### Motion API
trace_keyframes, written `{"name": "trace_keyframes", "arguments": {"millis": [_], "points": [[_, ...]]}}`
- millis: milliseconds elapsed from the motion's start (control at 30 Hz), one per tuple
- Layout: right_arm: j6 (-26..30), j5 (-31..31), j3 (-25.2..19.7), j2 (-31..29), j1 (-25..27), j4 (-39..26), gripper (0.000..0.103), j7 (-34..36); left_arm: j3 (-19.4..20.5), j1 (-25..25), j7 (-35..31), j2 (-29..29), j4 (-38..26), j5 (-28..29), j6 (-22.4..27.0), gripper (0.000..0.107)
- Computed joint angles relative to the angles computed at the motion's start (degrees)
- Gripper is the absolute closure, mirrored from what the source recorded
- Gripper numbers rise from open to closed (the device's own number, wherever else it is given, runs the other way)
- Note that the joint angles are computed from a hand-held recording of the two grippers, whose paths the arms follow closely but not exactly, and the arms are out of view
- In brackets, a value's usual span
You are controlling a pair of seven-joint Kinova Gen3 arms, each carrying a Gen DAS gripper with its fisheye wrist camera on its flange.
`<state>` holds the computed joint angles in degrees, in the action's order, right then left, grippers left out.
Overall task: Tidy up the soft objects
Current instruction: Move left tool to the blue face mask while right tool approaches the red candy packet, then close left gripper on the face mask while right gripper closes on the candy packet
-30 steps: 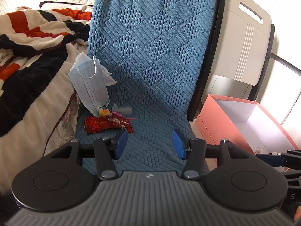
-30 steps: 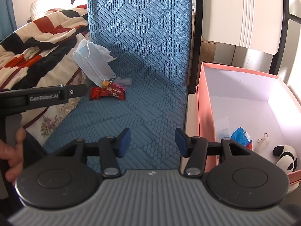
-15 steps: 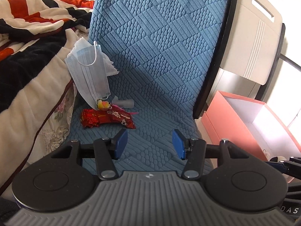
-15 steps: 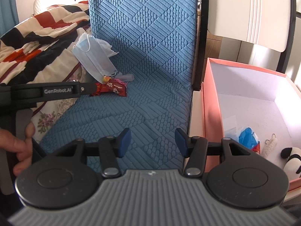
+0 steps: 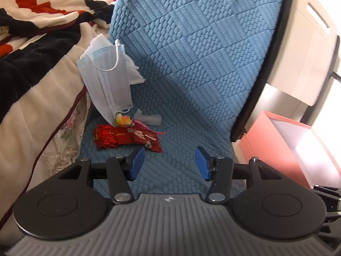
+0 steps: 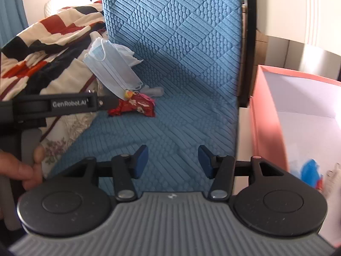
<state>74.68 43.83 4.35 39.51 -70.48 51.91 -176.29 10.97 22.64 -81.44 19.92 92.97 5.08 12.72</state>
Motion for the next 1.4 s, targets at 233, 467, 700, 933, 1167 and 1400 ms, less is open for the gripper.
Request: {"name": "trace_keyframes", "arguments": {"millis": [233, 467, 700, 933, 1167, 1400], "points": [[-4.79, -1.27, -0.06, 0.35, 3.80, 0.31, 0.049, 0.37, -7.35, 4.94, 6.26, 3.93, -4.94, -3.57, 2.13, 0.049], [-10.58, -4.10, 0.15, 1.36, 8.29, -0.20, 0.049, 2.54, -7.39, 3.57, 8.81, 8.65, -11.87, -5.16, 6.19, 0.049], [-12.50, -8.38, -0.25, 5.27, 12.03, -6.25, 0.049, 13.78, -14.81, 8.81, 17.86, 12.12, -18.02, -10.59, 9.14, 0.049], [-17.82, -11.94, 0.74, 8.25, 13.75, -8.28, 0.049, 22.92, -23.20, 13.87, 30.35, 16.04, -22.97, -18.41, 8.49, 0.055], [-17.38, -14.98, 1.12, 13.33, 15.05, -15.20, 0.049, 31.69, -17.78, 9.04, 30.97, 19.12, -29.89, -18.75, 13.85, 0.065], [-14.25, -18.29, 1.94, 19.30, 16.37, -24.97, 0.049, 41.31, -13.44, 6.29, 28.93, 21.92, -36.56, -17.23, 23.17, 0.065]]}}
